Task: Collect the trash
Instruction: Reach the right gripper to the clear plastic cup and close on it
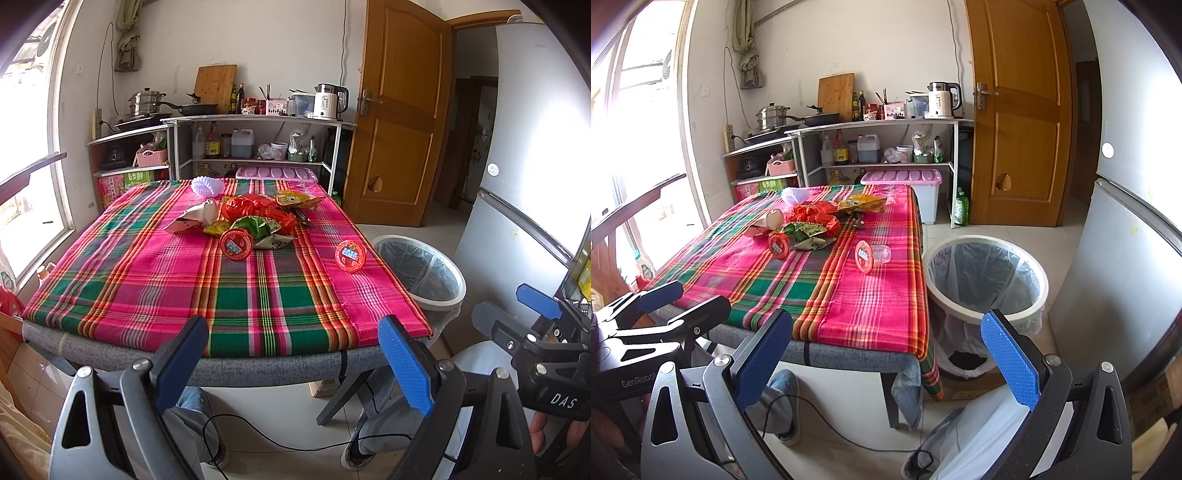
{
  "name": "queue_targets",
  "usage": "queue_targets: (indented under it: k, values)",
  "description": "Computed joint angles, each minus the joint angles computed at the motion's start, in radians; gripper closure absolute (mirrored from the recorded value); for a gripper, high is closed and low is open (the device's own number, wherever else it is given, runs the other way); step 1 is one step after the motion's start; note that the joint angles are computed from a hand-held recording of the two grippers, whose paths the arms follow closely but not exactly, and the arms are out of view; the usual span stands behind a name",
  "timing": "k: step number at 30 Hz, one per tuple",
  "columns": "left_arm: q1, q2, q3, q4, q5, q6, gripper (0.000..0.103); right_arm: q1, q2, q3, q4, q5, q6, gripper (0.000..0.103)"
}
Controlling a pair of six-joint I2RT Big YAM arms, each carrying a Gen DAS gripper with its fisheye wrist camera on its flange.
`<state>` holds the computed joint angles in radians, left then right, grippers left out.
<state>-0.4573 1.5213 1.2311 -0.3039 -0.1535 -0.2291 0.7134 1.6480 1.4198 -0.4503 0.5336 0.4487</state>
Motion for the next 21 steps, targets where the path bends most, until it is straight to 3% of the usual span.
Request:
queue_targets:
  k: [7,10,21]
  values:
    - [0.048,0.051,0.047,-0.022,0.088,-0.028,0.009,-0.029,0.026,0.027,-0.001,-0.051,-0.018,0.001]
    - [0.065,0.087,0.086,-0.026,0.088,-0.028,0.009,-0.051,0.055,0.061,-0.009,-0.092,-0.019,0.001]
    - [0.136,0.274,0.318,-0.110,0.138,-0.002,0.012,-0.125,0.246,0.294,-0.079,-0.219,-0.073,0.001]
